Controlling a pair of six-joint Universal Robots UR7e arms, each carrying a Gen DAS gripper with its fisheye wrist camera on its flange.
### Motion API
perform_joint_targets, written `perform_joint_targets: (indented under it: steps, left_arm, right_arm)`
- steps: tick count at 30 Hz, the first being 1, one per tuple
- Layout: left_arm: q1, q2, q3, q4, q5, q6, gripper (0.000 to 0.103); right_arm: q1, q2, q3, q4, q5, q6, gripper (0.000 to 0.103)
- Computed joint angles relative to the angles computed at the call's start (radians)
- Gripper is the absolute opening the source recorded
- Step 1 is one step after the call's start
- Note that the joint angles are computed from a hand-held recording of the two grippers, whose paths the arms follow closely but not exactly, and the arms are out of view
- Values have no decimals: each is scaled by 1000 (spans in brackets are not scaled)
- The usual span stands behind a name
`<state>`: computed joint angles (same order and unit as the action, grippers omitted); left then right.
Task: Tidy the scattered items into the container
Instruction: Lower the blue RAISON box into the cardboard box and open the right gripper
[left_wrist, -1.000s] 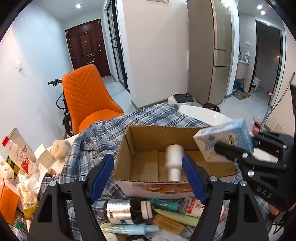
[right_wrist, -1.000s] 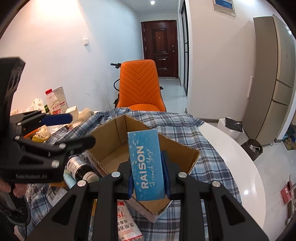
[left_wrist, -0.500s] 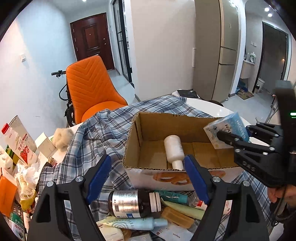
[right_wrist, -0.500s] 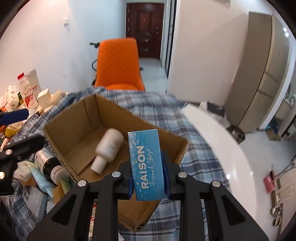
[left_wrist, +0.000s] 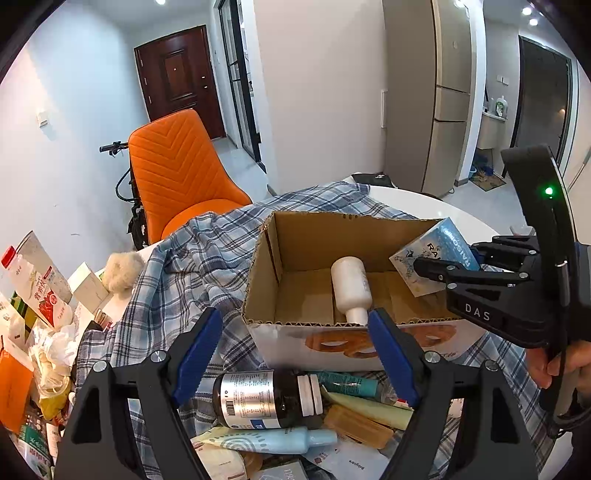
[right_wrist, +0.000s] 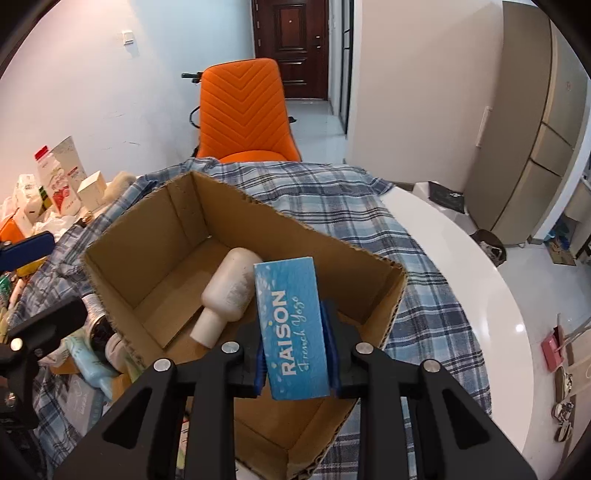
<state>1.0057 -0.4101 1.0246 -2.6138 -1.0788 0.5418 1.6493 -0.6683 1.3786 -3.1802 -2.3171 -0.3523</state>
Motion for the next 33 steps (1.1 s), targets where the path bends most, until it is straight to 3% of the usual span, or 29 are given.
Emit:
perform_joint_targets:
  steps: [4, 8, 12, 16, 22, 27, 33]
  left_arm:
    - [1, 2, -3, 11, -6, -8, 83]
    - [-3, -2, 12, 4, -5, 0, 83]
    - [-7, -6, 26, -5, -3, 12, 83]
    - [-8, -10, 33, -9, -3, 20, 83]
    - [-7, -12, 37, -9, -5, 18, 83]
    - [-5, -22, 55, -23, 5, 30, 83]
    - [-2, -42, 83, -30, 11, 34, 83]
  right_arm:
    - [3, -5, 8, 1, -2, -15, 25]
    - [7, -6, 13, -18, -2, -39, 55]
    - [12, -5, 20, -58, -10, -67, 55]
    - [10, -19, 28, -43, 16, -42, 55]
    - [-7, -83, 89, -21, 131, 42, 55]
    - [-47, -198, 239, -38, 371, 120, 55]
    - [-41, -278, 390, -110, 486, -26, 55]
